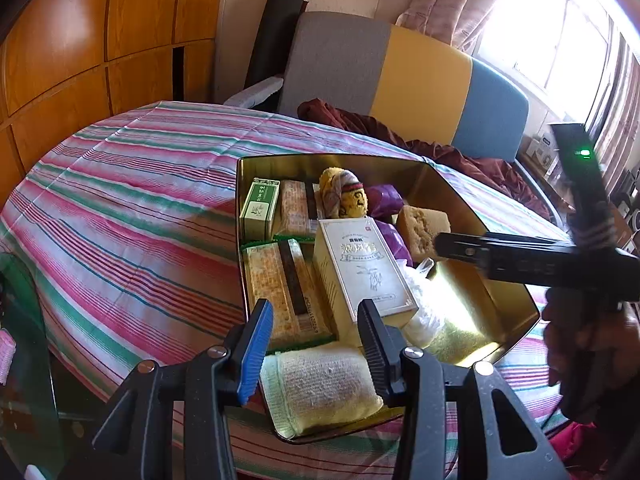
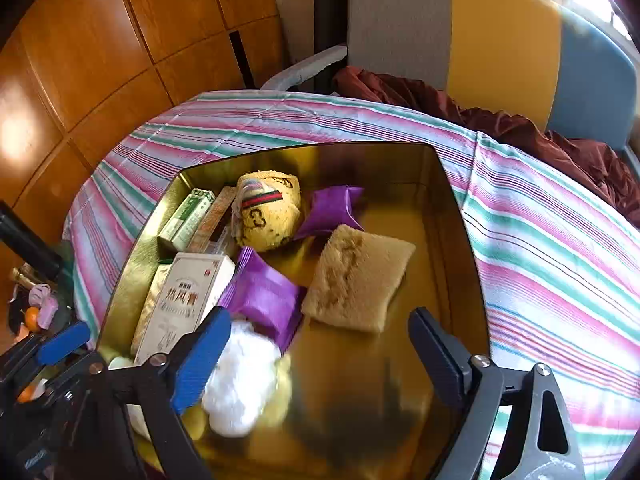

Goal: Organize objects
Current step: 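Lower the yellow sponge into the gold box and open the right tool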

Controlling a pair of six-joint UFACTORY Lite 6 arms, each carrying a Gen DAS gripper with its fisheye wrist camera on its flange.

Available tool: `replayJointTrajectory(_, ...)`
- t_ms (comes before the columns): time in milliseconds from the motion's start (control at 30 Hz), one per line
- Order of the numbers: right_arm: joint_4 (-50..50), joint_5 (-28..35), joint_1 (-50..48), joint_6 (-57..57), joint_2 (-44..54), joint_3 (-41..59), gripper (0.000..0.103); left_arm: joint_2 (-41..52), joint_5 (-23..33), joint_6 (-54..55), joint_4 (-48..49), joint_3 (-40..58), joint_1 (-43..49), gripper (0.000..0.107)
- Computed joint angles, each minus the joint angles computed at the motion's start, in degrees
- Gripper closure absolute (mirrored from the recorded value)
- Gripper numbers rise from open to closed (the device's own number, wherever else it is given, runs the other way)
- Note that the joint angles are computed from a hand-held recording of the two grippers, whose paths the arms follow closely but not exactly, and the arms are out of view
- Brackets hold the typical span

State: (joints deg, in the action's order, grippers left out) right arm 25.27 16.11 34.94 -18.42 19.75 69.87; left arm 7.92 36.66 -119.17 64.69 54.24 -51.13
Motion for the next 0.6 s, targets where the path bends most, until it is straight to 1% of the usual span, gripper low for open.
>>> replayJointTrajectory(100,5.3,-0.3,-1.1,-5.6,-4.3,-4.3,0.003,0.7,0.5,0.9,-0.5,1.0,-0.4,0.063)
replayJointTrajectory(167,6.4,-1.1,-1.4,-7.0,-7.0,-7.0,0.001,1.1,1.3,1.6,-1.0,1.7,-1.0,0.063)
replayJointTrajectory(367,9.2,-2.0,-3.4,-10.7,-15.1,-13.2,0.0,1.8,3.5,3.4,-1.4,4.1,-2.6,0.063)
replayJointTrajectory(467,6.8,-1.0,-6.1,-9.0,-18.1,-14.4,0.0,2.6,3.9,4.5,-1.5,5.6,-3.3,0.063)
replayJointTrajectory(533,6.4,0.2,-8.9,-9.0,-19.7,-14.9,0.0,2.9,4.2,5.4,-1.6,6.4,-3.8,0.063)
replayJointTrajectory(600,3.8,1.3,-12.1,-7.1,-21.0,-15.0,0.0,3.5,4.4,6.4,-1.8,7.7,-4.2,0.063)
